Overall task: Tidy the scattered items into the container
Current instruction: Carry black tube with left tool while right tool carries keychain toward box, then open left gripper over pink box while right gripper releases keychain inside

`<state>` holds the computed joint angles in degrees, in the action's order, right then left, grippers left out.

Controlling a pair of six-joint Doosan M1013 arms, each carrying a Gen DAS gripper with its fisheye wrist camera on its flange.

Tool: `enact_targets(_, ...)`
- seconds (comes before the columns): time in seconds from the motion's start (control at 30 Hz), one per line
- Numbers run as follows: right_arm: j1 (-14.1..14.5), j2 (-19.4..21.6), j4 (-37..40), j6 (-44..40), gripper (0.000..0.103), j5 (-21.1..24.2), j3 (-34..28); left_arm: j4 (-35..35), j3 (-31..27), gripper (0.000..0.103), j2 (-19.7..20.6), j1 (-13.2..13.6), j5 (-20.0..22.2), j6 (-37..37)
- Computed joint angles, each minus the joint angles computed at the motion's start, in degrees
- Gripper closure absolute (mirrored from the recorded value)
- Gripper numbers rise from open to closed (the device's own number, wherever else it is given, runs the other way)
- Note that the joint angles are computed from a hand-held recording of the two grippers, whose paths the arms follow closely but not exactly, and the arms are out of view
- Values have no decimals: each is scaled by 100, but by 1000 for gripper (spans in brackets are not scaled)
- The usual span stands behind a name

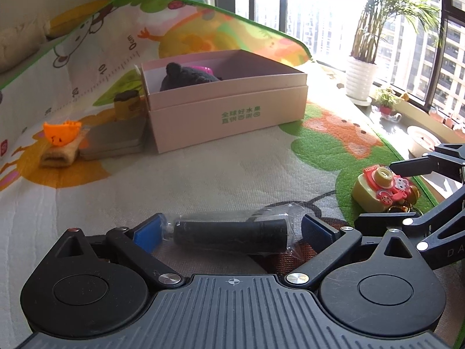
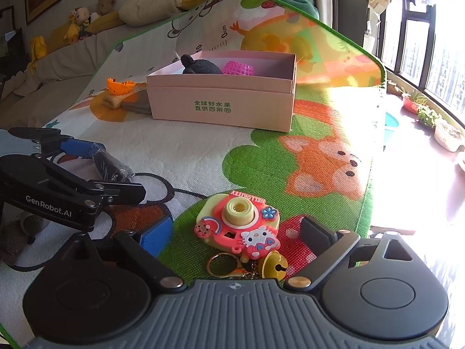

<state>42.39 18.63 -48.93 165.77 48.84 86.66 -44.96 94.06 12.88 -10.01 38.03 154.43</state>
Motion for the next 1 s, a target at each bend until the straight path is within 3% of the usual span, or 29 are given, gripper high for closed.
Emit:
enact_targets(0.3, 28, 49, -24, 0, 8, 236, -96, 1, 201, 12, -217, 84, 61, -17)
enact_targets(0.53, -3, 109, 465, -716, 45, 372, -354, -260, 325, 12, -351, 202, 39, 178)
enact_targets(0.8, -203, -162, 789, -1215, 45, 382, -488, -262, -43, 12, -270, 134, -14, 9)
enact_targets(1.0, -664, -280, 810, -1336, 45, -120, -986, -983, -828, 12, 61, -112, -165, 826)
